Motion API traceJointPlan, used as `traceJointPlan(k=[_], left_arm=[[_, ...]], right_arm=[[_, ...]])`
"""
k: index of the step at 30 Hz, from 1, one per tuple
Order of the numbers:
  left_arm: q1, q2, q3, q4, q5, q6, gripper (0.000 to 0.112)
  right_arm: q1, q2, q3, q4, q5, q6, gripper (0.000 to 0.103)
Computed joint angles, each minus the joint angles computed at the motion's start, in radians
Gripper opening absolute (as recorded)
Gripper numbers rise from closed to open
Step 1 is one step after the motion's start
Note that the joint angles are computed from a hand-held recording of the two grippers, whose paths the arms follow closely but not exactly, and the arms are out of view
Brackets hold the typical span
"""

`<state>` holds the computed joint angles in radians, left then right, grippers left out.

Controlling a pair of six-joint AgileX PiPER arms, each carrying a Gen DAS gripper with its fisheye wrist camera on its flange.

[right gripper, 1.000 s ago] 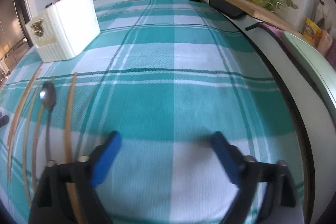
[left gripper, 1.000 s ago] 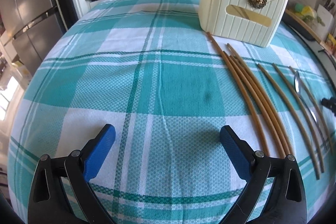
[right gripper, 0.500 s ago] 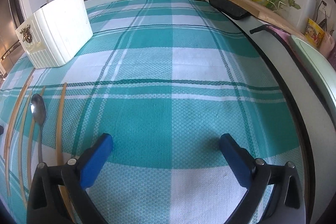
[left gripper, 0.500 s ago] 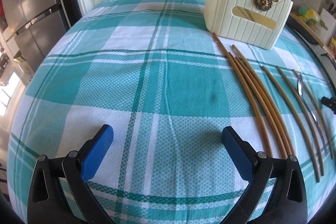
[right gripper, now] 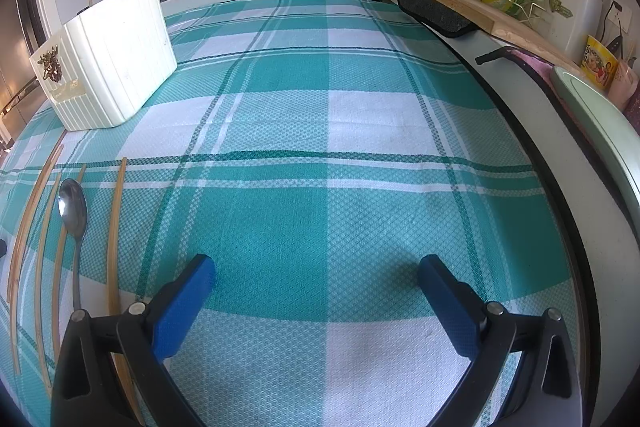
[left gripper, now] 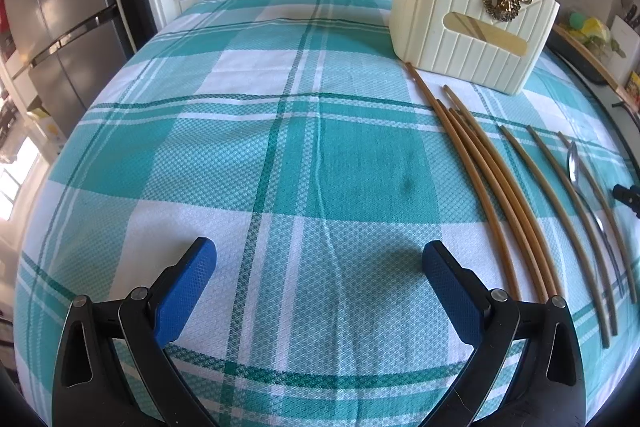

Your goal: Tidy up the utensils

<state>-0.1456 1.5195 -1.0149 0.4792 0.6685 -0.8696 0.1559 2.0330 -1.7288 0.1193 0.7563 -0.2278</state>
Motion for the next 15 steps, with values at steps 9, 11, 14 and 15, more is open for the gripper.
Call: traceJointPlan(k=[9, 11, 14, 15], left_arm=[[0.005, 0.000, 0.002, -0.006, -0.004, 0.012, 0.103], [0.005, 0.000, 0.002, -0.006, -0.005, 0.011, 0.103], [0.003, 0.001, 0.002, -0.004, -0.004, 0.007, 0.103], [0.003, 0.001, 0.002, -0.004, -0.004, 0.007, 0.103]], right_arm=[[0.001, 0.000, 0.000, 0.000, 0.000, 0.001, 0.103], [0.000, 0.000, 0.000, 0.001, 0.000, 0.000, 0.103], [0.000, 0.000, 0.000, 0.001, -0.001, 0.000, 0.103], [0.001, 0.000, 0.000, 0.000, -0.001, 0.001, 0.103]])
